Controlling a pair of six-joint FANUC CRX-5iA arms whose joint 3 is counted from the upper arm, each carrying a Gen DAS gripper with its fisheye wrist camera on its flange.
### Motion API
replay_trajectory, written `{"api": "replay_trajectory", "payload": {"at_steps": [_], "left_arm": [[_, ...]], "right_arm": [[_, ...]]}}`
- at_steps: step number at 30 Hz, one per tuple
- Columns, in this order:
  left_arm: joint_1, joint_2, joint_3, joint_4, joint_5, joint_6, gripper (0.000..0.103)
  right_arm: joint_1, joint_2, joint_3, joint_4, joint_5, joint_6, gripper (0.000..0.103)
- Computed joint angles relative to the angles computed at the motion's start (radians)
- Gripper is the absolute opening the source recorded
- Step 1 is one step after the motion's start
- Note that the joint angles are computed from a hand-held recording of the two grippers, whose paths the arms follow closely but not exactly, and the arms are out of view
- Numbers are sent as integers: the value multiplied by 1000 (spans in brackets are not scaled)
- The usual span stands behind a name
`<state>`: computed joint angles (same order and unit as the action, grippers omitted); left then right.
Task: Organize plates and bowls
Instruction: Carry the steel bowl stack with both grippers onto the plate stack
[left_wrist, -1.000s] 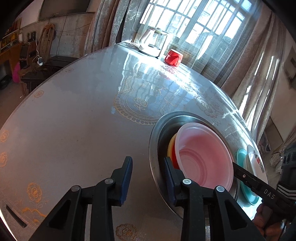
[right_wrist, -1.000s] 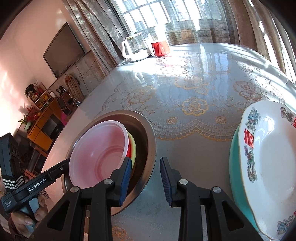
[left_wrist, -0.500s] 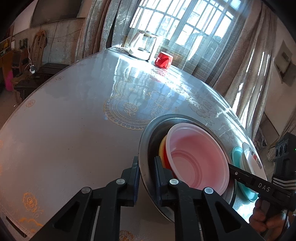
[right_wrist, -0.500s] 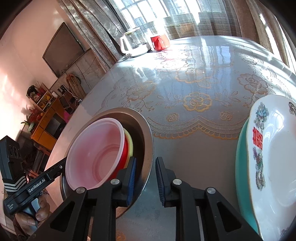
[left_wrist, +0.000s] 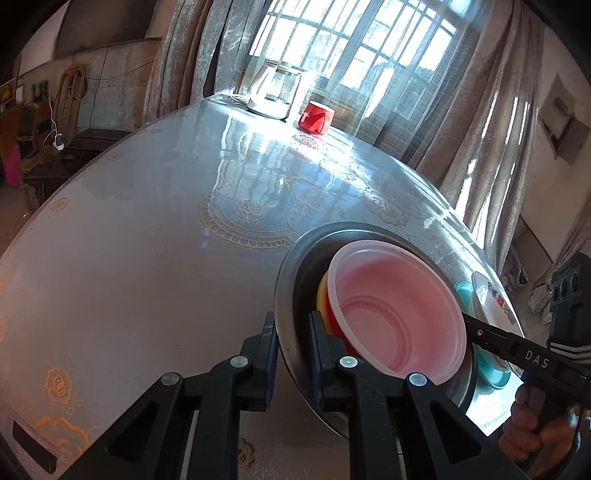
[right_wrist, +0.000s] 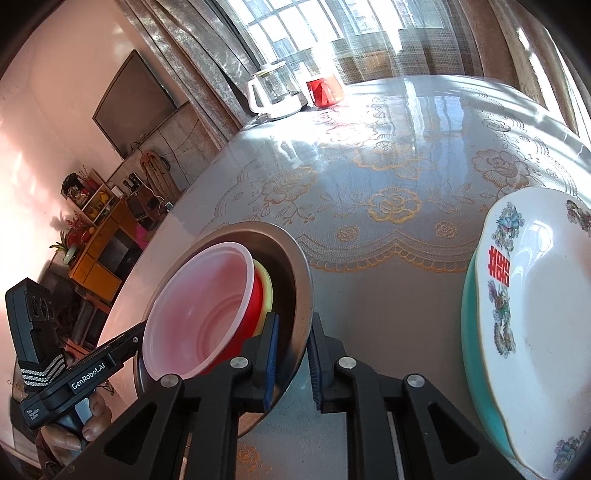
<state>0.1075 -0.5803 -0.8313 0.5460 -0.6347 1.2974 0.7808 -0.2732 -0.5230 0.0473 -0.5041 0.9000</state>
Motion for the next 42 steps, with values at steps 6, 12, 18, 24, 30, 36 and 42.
{"api": "replay_trajectory", "payload": {"at_steps": [6,12,18,24,30,36,42], "left_arm": [[-41,-2,16,21,13,-20,15],[-119,41,61,50,38,-42,15],[-245,132,151,35,84,-36,15],[-366,249,253,1,123,-15,15],[-457,371,348,-11,136,-8,15],[-513,467,426,-73,132,48,16],[-530,516,457,-83,118,53,16]], "right_arm": [[-10,-61,-38,26,22,-43,16],[-26,-159,-107,109,38,-140,16],[-66,-259,-181,225,36,-270,16],[-133,-340,-241,312,13,-373,16],[-221,-388,-272,333,-8,-411,16],[-300,-374,-277,309,-20,-398,16],[-338,-337,-278,301,-20,-393,16]]}}
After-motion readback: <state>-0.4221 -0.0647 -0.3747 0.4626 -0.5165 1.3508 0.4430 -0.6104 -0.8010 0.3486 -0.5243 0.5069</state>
